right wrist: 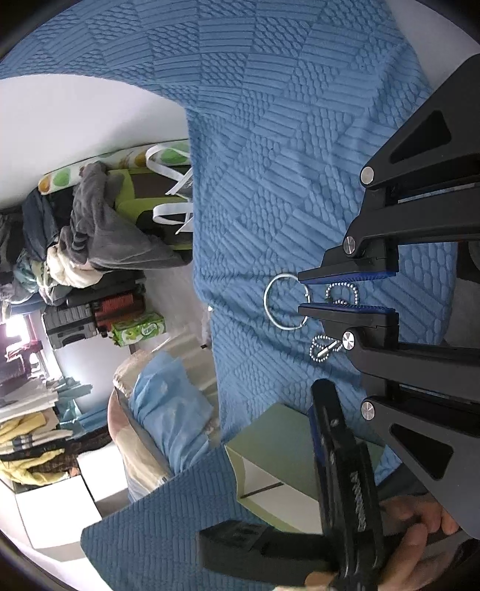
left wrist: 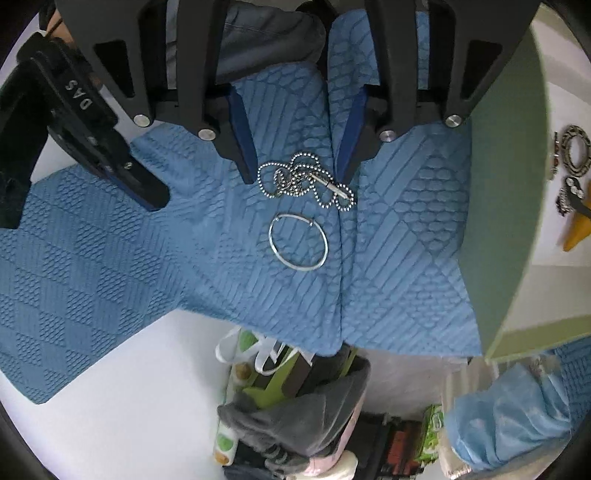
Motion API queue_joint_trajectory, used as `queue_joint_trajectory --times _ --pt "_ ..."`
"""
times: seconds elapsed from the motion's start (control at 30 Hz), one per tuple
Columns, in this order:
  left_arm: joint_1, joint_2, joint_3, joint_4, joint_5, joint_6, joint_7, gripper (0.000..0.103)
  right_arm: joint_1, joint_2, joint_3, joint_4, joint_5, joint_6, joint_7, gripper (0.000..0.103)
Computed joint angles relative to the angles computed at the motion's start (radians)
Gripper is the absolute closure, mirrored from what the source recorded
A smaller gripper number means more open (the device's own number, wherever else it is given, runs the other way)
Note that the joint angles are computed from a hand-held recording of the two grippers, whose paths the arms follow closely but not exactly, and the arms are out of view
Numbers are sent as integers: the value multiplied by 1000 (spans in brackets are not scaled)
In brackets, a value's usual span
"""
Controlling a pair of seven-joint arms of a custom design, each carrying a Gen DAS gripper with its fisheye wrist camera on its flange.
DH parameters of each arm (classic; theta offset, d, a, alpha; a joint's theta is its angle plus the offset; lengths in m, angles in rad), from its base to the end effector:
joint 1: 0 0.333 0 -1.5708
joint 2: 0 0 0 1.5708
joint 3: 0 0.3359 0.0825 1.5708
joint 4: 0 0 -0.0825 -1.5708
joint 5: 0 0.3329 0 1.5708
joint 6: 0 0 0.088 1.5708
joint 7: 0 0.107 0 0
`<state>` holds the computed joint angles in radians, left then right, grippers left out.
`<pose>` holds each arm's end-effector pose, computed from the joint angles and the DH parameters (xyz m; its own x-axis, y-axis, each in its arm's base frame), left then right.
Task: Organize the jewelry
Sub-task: 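Grasp the silver ball chain pendant with the left tool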
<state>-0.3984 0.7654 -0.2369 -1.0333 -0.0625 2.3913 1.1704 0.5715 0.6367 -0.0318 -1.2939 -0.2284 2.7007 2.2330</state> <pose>0.6582 -0.3920 0.4924 -0.1764 -0.8898 0.4208 -0.9058 -0.0205 -0.4233 0.6302 0.3955 0.4977 0.1475 -0.9618 -0.2306 -0.7406 0.0471 -0.6703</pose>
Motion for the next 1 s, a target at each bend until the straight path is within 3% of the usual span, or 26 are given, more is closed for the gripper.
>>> queue_joint_trajectory --times 0.33,0.67,0.77,0.83,0.93,1.0 --pt "-23 134 13 190 7 -116 -13 60 -31 42 29 54 52 -52 -44 94" --pt "-43 252 20 377 8 -204 -7 75 -41 99 46 142 101 -106 -102 94" --pt "-46 255 24 373 7 -201 -18 77 -40 115 47 166 109 -124 -119 94" --pt "-34 225 18 297 -11 -147 -31 79 -42 125 54 181 120 -139 -133 90" --pt "-33 224 19 287 -8 -132 -39 83 -45 147 63 216 137 -174 -156 81" --pt "-27 200 19 239 -9 -101 -45 91 -45 160 67 237 147 -196 -169 81"
